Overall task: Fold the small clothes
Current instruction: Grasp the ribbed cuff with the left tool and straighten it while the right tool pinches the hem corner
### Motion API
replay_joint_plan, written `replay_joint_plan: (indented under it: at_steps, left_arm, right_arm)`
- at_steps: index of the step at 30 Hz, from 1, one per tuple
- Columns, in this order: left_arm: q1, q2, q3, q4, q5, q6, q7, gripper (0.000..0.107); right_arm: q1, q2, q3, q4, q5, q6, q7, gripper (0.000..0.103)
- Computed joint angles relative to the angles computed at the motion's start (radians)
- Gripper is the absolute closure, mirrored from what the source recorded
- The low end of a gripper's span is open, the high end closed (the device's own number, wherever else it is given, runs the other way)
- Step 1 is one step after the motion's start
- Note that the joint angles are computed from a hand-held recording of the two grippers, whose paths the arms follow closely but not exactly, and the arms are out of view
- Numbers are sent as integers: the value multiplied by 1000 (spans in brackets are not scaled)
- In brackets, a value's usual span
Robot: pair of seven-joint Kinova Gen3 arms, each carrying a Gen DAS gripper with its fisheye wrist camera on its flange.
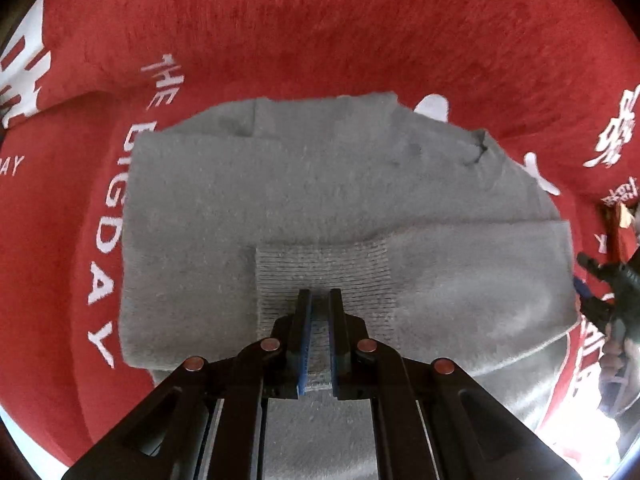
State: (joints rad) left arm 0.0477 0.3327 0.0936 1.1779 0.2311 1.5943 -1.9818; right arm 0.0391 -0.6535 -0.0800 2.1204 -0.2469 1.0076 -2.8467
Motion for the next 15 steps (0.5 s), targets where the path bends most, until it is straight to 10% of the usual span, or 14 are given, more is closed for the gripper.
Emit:
replay_joint_plan:
  at_steps: [4, 15]
  left_arm:
    - [15, -7, 2, 3, -11, -16, 14, 100]
    - [79, -18, 7, 15, -101, -93, -5, 100]
  right_arm:
    - [-45, 83, 61, -36, -44, -13, 140, 95]
    - [-20, 165, -104, -183, 182, 258, 42, 96]
